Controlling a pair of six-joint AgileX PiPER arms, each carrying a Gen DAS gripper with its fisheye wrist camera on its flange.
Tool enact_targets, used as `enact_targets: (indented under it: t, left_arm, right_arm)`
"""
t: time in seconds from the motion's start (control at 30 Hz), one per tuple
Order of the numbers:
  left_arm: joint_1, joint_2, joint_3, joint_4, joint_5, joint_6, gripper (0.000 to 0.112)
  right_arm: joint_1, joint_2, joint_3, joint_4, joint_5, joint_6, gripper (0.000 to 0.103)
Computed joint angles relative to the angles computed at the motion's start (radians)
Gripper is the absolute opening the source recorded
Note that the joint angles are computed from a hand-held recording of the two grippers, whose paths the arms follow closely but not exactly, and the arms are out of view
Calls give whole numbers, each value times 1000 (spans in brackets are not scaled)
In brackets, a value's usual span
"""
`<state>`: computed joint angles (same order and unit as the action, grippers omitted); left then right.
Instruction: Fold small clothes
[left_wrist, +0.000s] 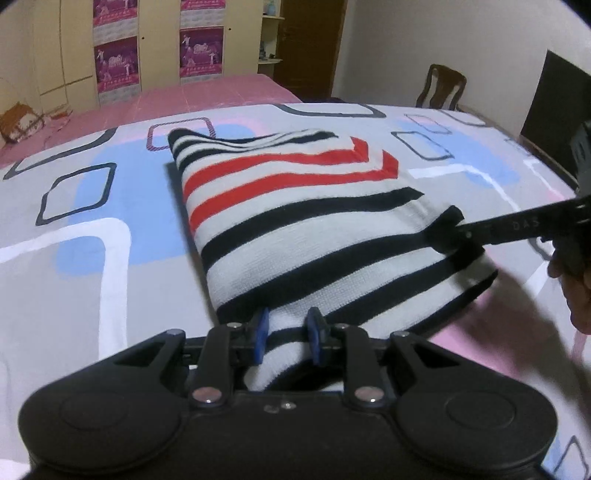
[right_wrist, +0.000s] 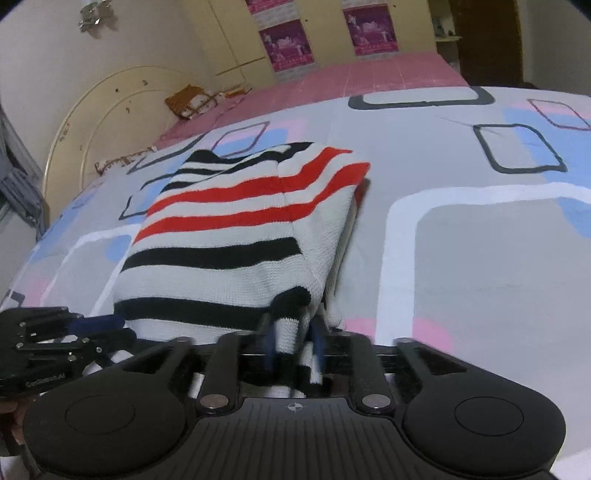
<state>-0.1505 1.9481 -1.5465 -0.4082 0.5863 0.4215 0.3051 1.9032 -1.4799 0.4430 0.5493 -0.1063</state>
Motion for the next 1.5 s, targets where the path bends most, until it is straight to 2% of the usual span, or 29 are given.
enact_targets:
  t: [0.03, 0.1, 0.13, 0.17, 0.2, 0.27, 0.37, 0.43, 0.53, 0.6, 0.67, 0.73, 0.83, 0.9, 1.0, 1.07, 1.2, 1.27, 1.3, 1.33, 1.37, 1.4, 1.43, 1.5]
  left_arm:
    - [14, -25, 13, -43, 1, 20, 20]
    - [25, -69, 49, -114, -10, 76, 20]
    - [24, -82, 57, -122, -9, 90, 20]
    - [19, -87, 59, -123, -4, 96, 20]
    - [11, -89, 70, -118, -7, 93, 21]
    - [-15, -63, 67, -58, -15, 30, 21]
    - [-29, -40, 94, -57, -55, 12, 20]
    - [-32, -34, 97, -59, -67, 14, 19]
    - [-30, -29, 87, -47, -57, 34, 19]
    - [-15, -38, 64, -47, -13, 31, 19]
    - [0, -80, 75, -104, -28, 86, 19]
    - [0, -70, 28, -91, -30, 96, 19]
    - [-7, 30, -112, -58, -10, 55, 22]
    - [-11, 93, -192, -52, 22, 41, 32]
    - [-28, 133, -218, -29, 29, 31, 32]
    - [-41, 141, -228, 7, 26, -18, 32]
    - [-55, 125, -214, 64, 19, -61, 31]
    - [-38, 106, -219, 33, 45, -56, 31]
    - [-27, 93, -211, 15, 43, -53, 33]
    - [-17, 76, -192, 15, 29, -56, 37]
    - [-10, 68, -182, 34, 14, -75, 58]
    - [-7, 68, -179, 66, -2, -113, 84]
    - [1, 75, -182, 75, -11, -135, 87]
    - [27, 124, -249, 49, 44, -155, 83]
  right_arm:
    - [2, -16, 3, -48, -13, 36, 48]
    - [3, -77, 44, -26, -52, -7, 46]
    - [6, -90, 42, -20, -43, -30, 38]
    - [12, -100, 40, -7, -28, -70, 15]
    - [25, -103, 33, -7, -2, -103, 9]
    - [60, -101, 39, -71, 13, -108, 9]
    - [102, -58, 46, -262, 29, 23, 9]
    - [94, -49, 63, -244, 0, 30, 9]
    - [99, -49, 54, -274, 10, 24, 9]
    - [84, -78, 66, -269, 18, 31, 9]
    - [68, -151, 108, -269, -19, 44, 9]
    - [69, -169, 91, -267, -48, 46, 9]
    - [90, -65, -41, -258, -39, 16, 9]
    - [101, 12, -115, -294, -15, 19, 9]
    - [107, 77, -136, -378, -8, 32, 8]
    - [94, 81, -91, -368, -76, 10, 8]
    - [93, 90, -112, -378, -53, 48, 8]
    - [70, 88, -144, -290, -4, 27, 9]
    - [47, 77, -152, -221, 15, 21, 12]
    - [21, 62, -147, -152, 17, 14, 20]
    - [-4, 51, -139, -93, 13, 3, 57]
    - [-25, 50, -133, -47, 4, -5, 83]
    - [-46, 59, -140, 9, 9, -29, 83]
    - [-104, 116, -208, 163, 99, -77, 79]
